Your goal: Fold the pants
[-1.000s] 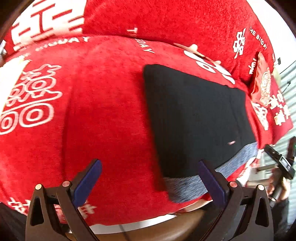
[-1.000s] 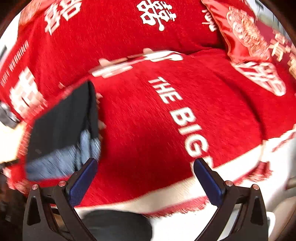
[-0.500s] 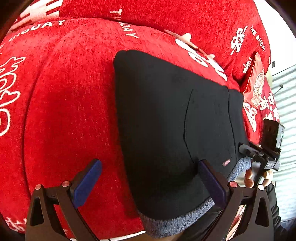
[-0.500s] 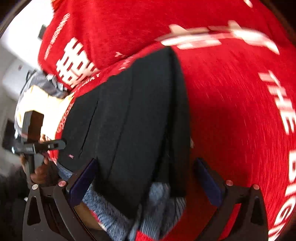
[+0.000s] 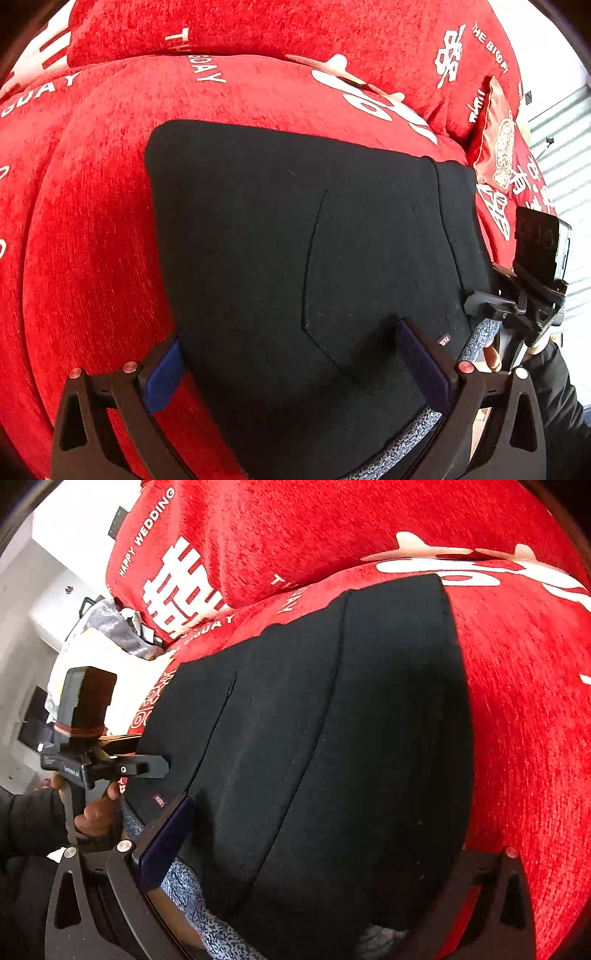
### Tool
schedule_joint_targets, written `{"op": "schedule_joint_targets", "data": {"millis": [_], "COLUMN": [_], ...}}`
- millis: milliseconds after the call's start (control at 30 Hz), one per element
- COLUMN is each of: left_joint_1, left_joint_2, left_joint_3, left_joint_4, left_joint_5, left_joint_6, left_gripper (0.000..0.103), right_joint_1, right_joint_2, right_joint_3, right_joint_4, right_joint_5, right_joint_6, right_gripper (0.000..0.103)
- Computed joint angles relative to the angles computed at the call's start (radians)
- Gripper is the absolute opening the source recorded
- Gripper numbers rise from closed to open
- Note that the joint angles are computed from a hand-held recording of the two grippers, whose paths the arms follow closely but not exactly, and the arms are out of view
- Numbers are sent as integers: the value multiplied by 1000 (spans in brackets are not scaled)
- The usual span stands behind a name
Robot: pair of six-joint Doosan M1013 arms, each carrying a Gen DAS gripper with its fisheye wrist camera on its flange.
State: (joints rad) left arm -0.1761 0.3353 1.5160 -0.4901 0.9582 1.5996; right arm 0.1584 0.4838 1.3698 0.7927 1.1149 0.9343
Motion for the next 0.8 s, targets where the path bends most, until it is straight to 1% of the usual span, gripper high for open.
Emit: {"op": "schedule_joint_targets", "data": {"millis": [133,233,267,300,333,400,500,533,600,633,700,800], "left_joint_1": [-8,-12,-12,-12,-12,-11,-10,-12,-16,-18,-18,-14], "left_joint_2": [5,8,7,2,-5,-14,-24,-26,-32,-35,-38,-42], "left_joint_3": [-9,-17,-17,-14,-9,-1,8,9,12,12,10,7], "left_joint_4": [28,46,50,53,57,59,58,64,77,83,88,84], "left_joint_5": [-3,9,10,4,-5,-19,-37,-41,-52,-54,-50,-41], "left_joint_6": [-50,-66,-64,-58,-53,-56,-62,-67,-68,-67,-69,-76], "left_gripper": [103,103,98,92,89,78,70,69,62,60,55,52], "right_joint_1": [19,30,38,42,42,38,37,41,52,56,64,81], "right_joint_2": [-2,-2,-7,-12,-16,-28,-44,-48,-59,-64,-75,-95], "right_joint_3": [-10,-23,-24,-21,-16,-4,6,8,12,13,15,21], "right_joint_4": [-65,-116,-146,-156,-152,-136,-119,-128,-154,-161,-167,-185], "right_joint_5": [-31,-33,-45,-55,-62,-76,-92,-101,-120,-128,-144,-169], "right_joint_6": [55,94,107,111,112,119,127,135,157,168,184,198], "right_gripper": [103,103,101,98,96,82,70,69,65,63,59,57]}}
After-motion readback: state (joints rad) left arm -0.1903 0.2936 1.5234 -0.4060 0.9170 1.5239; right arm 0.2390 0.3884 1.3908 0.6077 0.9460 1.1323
